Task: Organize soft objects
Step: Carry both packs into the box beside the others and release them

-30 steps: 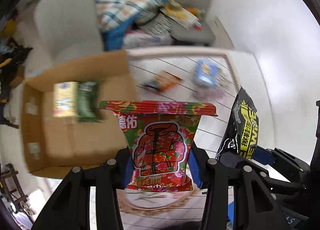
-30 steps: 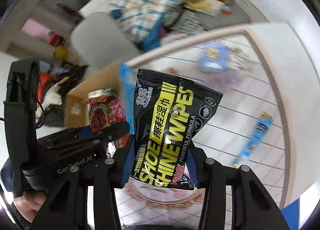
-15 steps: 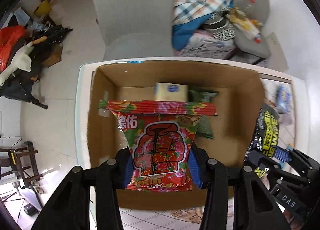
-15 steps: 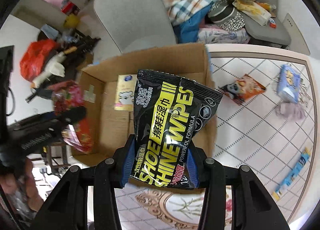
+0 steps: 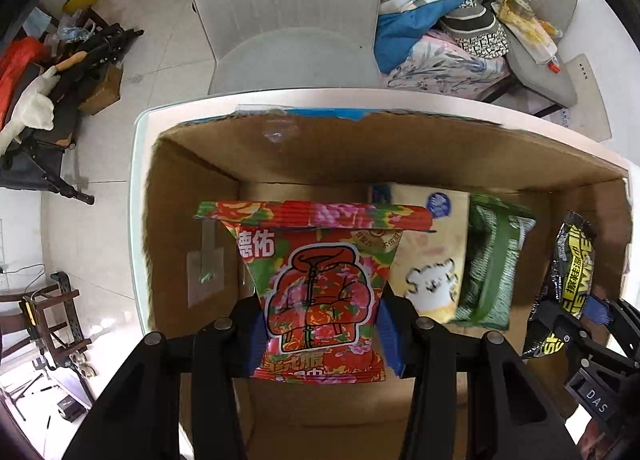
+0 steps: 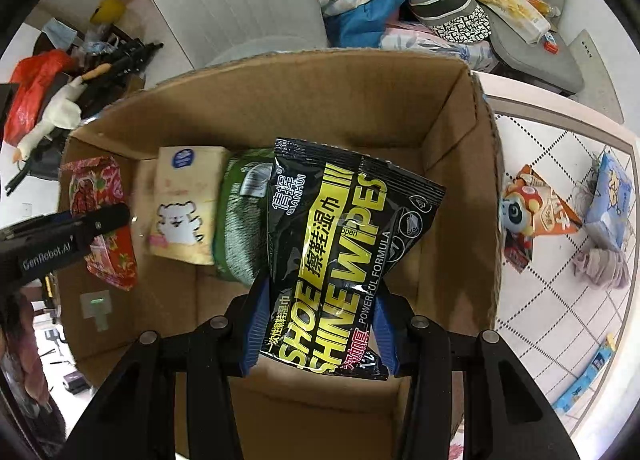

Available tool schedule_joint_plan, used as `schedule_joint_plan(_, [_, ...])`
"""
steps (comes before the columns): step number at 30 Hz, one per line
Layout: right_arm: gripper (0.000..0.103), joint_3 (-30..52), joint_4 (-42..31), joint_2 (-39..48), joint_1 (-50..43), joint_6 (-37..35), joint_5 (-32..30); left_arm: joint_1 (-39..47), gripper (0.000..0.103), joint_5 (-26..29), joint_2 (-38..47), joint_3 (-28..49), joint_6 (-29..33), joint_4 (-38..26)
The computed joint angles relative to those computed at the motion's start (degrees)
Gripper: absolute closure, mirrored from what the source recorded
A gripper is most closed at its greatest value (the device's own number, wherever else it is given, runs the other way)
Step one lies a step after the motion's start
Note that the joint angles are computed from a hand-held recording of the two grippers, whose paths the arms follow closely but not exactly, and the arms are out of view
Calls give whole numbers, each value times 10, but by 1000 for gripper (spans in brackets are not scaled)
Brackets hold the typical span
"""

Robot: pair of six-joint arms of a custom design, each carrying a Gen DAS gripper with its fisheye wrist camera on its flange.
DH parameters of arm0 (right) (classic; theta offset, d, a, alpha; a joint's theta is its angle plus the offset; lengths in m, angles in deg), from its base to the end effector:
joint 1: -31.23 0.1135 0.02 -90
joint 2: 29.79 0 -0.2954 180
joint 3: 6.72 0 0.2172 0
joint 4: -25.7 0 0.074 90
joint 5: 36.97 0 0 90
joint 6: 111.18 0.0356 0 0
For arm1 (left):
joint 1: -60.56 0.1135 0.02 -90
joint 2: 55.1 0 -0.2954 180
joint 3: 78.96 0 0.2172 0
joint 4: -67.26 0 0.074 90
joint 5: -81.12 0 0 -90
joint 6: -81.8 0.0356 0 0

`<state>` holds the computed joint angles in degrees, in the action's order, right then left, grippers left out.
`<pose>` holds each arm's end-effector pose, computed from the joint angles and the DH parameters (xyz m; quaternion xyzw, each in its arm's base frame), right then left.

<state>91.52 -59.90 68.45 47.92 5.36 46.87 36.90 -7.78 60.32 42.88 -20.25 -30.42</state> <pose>0.2747 0.0864 0.2968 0.0836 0.9943 0.0640 0.0159 0.3297 -0.1452 0.2950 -0.1010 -0.9948 0.0058 0.0134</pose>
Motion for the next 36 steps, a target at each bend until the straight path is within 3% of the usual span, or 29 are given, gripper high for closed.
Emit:
schedule_joint_plan(13, [49, 19, 11, 57, -6, -17, 16, 22, 58, 10, 35, 42, 8, -25])
schedule_joint_plan(16, [47, 34, -4, 54, 2, -4, 32, 24, 51, -6, 19, 42, 8, -21])
schedule_joint_plan(20, [28, 70, -35, 50, 11, 4, 51, 33, 48, 0, -6, 47, 9, -36])
schedule_joint_plan(24, [26, 108, -67, 35, 16, 11, 58, 31, 30, -4, -49, 44, 3, -43])
schedule_joint_plan(25, [23, 118, -77, 30, 21, 14, 63, 29, 23, -7, -57, 44, 3, -44])
schedule_joint_plan(27, [6, 131, -97, 22, 32, 22, 73, 18, 13, -17, -86, 35, 0, -48])
schedule_joint_plan(28, [4, 133, -103, 15, 40, 28, 75, 13, 7, -17, -101, 27, -1, -48])
schedule_joint_plan(30, [0, 136, -120, 0, 58, 41, 84, 4, 3, -18, -126, 14, -5, -48])
schedule_joint_plan(36, [0, 127, -158, -64, 116, 110, 114, -34, 3, -17, -206, -8, -45, -71])
